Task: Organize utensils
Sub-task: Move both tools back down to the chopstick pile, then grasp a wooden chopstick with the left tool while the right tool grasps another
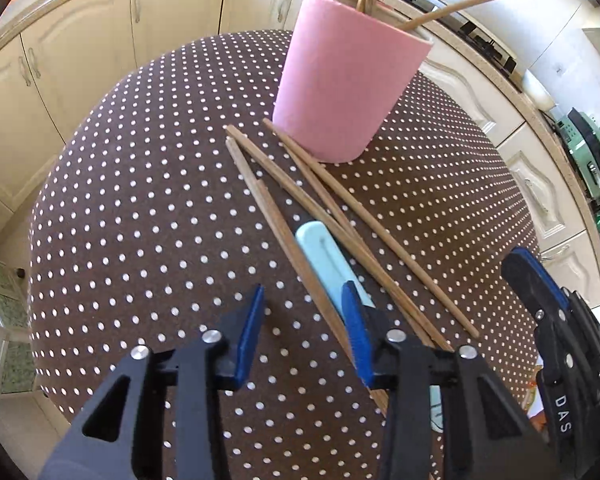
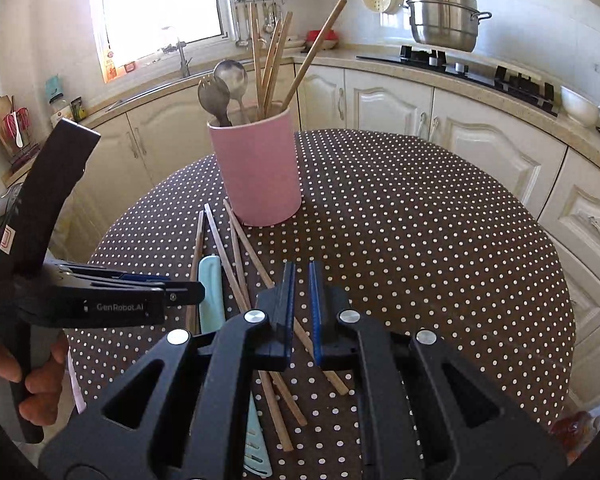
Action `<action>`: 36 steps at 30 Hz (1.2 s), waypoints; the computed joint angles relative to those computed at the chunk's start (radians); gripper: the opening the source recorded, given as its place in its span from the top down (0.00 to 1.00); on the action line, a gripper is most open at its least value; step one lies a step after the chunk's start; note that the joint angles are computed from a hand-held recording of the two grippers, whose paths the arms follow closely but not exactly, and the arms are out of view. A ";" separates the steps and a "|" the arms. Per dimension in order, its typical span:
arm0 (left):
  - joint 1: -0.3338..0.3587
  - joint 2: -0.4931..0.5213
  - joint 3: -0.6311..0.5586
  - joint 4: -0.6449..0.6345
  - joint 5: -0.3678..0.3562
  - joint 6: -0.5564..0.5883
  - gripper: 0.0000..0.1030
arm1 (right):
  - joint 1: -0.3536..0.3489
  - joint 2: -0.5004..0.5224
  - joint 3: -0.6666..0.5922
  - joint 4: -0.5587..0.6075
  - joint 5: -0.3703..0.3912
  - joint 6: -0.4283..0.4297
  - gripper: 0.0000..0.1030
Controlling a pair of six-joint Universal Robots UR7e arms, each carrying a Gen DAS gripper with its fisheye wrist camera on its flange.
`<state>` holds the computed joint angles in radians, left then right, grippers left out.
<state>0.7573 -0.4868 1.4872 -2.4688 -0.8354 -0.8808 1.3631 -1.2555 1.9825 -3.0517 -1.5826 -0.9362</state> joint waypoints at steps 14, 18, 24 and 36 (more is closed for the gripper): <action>0.006 -0.040 0.070 -0.078 -0.011 0.033 0.92 | 0.063 0.058 -0.113 0.290 -0.155 -0.024 0.92; 0.005 -0.078 0.120 -0.097 -0.005 0.024 0.92 | 0.091 0.094 -0.136 0.312 -0.211 -0.040 0.92; 0.013 -0.111 0.161 -0.120 -0.019 0.028 0.92 | 0.119 0.145 -0.168 0.327 -0.292 -0.052 0.89; 0.029 -0.099 0.112 -0.064 -0.020 0.045 0.89 | 0.151 0.192 -0.193 0.343 -0.375 -0.065 0.88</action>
